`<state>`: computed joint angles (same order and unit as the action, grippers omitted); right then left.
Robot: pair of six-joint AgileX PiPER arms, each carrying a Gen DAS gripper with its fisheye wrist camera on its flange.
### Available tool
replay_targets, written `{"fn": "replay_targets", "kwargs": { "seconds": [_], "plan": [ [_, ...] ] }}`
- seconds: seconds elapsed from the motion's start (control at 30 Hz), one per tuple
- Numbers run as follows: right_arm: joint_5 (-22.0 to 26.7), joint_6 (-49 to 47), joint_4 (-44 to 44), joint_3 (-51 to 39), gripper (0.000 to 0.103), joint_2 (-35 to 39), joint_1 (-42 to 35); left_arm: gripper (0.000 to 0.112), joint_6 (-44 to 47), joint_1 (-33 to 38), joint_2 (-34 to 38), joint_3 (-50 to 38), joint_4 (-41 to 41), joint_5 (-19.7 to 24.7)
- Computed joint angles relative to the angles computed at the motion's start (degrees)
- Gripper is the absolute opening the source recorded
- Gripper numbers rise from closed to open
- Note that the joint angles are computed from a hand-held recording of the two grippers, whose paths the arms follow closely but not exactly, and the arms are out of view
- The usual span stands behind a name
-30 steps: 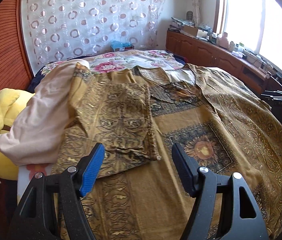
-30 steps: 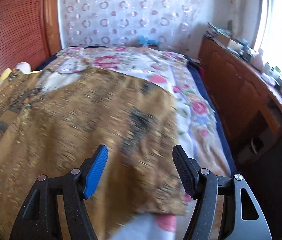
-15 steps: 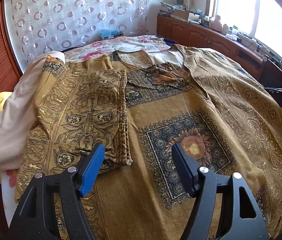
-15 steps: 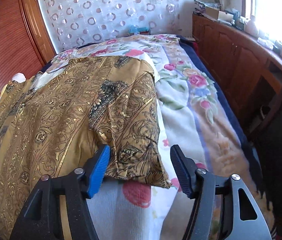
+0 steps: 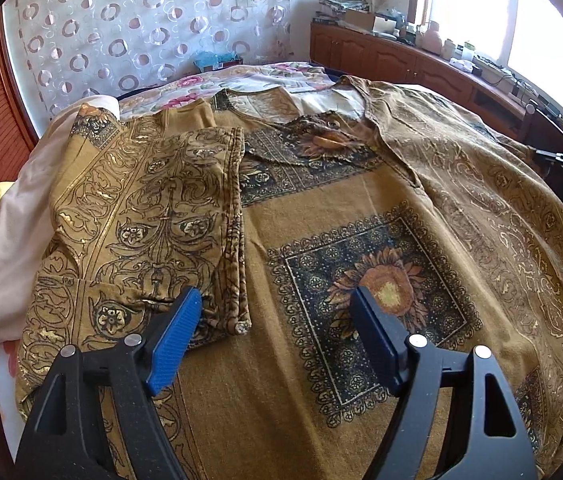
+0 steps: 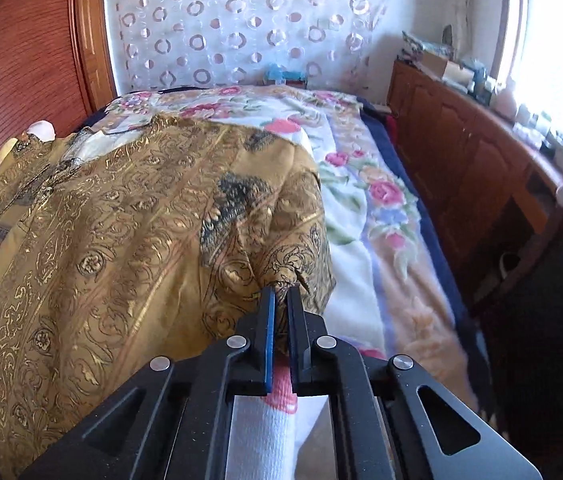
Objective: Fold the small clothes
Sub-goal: 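Fold the grasped side over onto the garment with the right tool, release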
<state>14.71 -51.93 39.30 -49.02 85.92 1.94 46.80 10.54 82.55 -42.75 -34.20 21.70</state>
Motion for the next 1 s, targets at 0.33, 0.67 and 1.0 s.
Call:
{"fn": "replay_targets", "kwargs": {
  "seconds": [0.33,0.67,1.0],
  "plan": [
    [-2.3,-9.0,10.0,1.9,0.005,-3.2,7.6,0.079,0.0,-0.1,0.3,-0.2,0.0,-0.2],
    [-1.2,-15.3,14.8,3.1,0.005,2.0,9.4,0.079,0.0,-0.1,0.3,-0.2,0.1,-0.2],
    [2.0,-11.0,11.9,3.0,0.021,-1.4,7.1,0.079,2.3,0.4,-1.1,0.7,-2.5,0.0]
  ]
}}
